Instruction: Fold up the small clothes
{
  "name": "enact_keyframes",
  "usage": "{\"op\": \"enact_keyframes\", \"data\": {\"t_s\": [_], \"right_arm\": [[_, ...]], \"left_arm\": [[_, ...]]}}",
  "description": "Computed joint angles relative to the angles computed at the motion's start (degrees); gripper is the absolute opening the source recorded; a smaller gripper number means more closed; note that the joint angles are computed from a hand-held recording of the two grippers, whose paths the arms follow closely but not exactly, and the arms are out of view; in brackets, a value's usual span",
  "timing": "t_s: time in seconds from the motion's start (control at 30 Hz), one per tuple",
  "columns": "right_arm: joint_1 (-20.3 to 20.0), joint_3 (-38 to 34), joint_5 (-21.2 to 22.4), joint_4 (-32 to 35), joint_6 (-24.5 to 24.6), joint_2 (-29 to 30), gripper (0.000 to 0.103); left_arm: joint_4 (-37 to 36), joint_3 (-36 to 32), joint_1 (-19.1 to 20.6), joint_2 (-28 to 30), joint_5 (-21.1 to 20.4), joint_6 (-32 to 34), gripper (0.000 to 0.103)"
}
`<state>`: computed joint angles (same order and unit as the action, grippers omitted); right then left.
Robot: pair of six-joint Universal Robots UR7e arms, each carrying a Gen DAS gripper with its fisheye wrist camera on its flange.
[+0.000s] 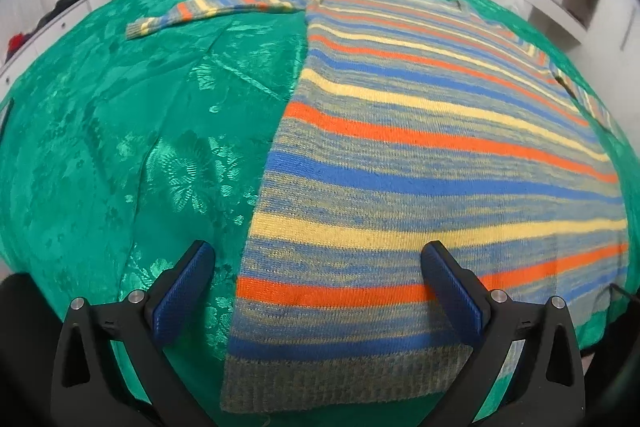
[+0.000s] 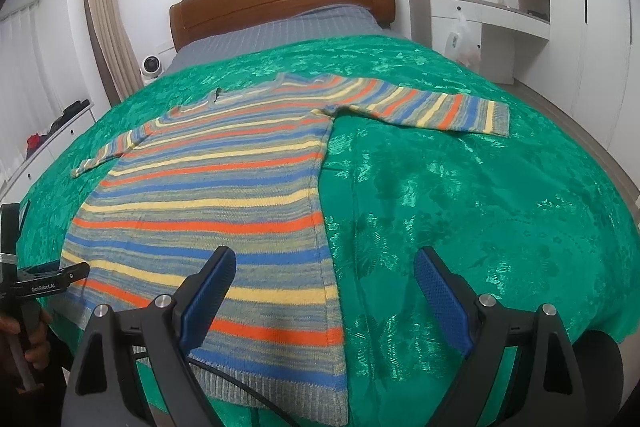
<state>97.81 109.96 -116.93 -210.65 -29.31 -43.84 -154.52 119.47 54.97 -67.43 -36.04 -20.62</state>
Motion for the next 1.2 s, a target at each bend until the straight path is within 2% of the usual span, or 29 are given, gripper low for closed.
{"op": "enact_keyframes", "data": {"t_s": [0.13, 0.3, 0.6, 1.2], "right_arm": [[0.0, -0.1, -0.2, 0.6, 0.3, 0.0, 0.090], [-0.1, -0.4, -0.4, 1.8, 0.6, 0.1, 0.090], [-0.4, -0.6, -0.3, 2.8, 1.6, 0.0, 0.090], [-0.8, -0.7, 0.1, 4.0, 2.5, -0.2, 0.090]], "left_arm": [[1.0, -0.4, 0.6, -0.7, -1.8, 1.3, 0.103], [0.3, -0.3, 0.2, -0.8, -1.2, 1.9, 0.103], [-13.6, 2.4, -1.4, -1.1, 1.4, 7.5, 0.102], [-14.4, 2.2, -1.7, -0.5, 3.9, 7.4, 0.102]]}}
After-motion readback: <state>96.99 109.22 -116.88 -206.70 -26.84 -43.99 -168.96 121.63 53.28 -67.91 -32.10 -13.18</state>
